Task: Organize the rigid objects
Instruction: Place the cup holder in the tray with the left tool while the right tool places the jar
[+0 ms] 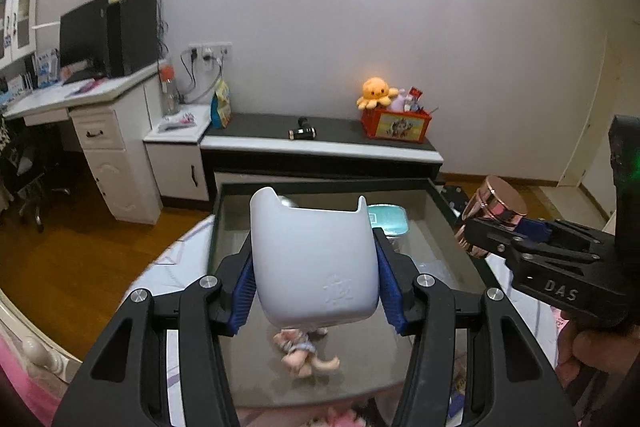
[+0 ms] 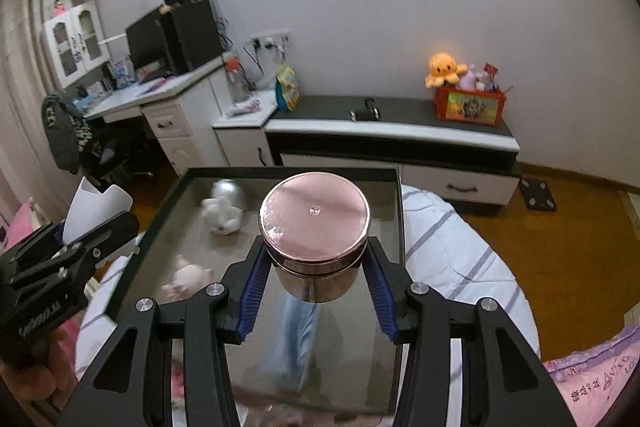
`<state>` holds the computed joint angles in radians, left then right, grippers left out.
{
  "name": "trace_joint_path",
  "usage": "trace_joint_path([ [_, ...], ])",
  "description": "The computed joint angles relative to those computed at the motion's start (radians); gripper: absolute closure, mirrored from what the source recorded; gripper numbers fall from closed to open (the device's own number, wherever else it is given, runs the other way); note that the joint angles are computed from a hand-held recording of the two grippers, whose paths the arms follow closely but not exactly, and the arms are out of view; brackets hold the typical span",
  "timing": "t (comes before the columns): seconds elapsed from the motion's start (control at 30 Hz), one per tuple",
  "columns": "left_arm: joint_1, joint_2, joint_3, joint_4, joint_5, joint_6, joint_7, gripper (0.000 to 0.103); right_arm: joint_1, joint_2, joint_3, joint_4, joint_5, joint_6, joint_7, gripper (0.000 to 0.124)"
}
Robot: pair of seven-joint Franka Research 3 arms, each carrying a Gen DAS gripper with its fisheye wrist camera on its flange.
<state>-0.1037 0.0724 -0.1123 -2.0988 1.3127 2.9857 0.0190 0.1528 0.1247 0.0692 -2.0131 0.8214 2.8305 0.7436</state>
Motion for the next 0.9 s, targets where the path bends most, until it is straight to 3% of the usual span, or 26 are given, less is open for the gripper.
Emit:
trace_joint_path([
  [0.2, -0.018, 0.136, 0.005, 0.079, -0.219, 0.004, 0.206, 0.05, 0.001, 0.093, -0.015, 0.063, -0.137, -0.017, 0.132, 0.076],
  [0.37, -0.05, 0.176, 0.026, 0.095, -0.345, -0.01, 0.317, 0.049, -0.013, 0.106, 0.002, 0.067, -0.168, -0.02, 0.146, 0.075],
  [0.43, -0.076, 0.172, 0.046, 0.095, -0.353, -0.038, 0.321, 0.042, -0.019, 0.109, 0.006, 0.071, -0.168, -0.026, 0.149, 0.075],
  [0.47, -0.088, 0.166, 0.058, 0.092, -0.339, -0.044, 0.305, 0.037, -0.025, 0.107, 0.011, 0.067, -0.158, -0.026, 0.138, 0.073],
  [0.53, -0.109, 0.146, 0.088, 0.075, -0.27, -0.042, 0.231, 0.014, -0.04, 0.098, 0.029, 0.063, -0.111, -0.03, 0.097, 0.06],
  [0.57, -0.122, 0.128, 0.107, 0.064, -0.196, -0.041, 0.154, 0.01, -0.046, 0.091, 0.035, 0.056, -0.082, -0.028, 0.074, 0.045],
  [0.63, -0.115, 0.097, 0.107, 0.042, -0.106, -0.043, 0.06, 0.002, -0.048, 0.076, 0.036, 0.045, -0.046, -0.026, 0.052, 0.04],
  [0.87, -0.06, -0.045, 0.046, -0.076, 0.164, -0.073, -0.23, 0.0, -0.032, -0.046, 0.029, -0.077, 0.137, 0.023, -0.068, 0.03],
  [0.9, -0.051, -0.07, 0.032, -0.097, 0.194, -0.08, -0.264, 0.0, -0.024, -0.073, 0.024, -0.103, 0.175, 0.028, -0.096, 0.021],
])
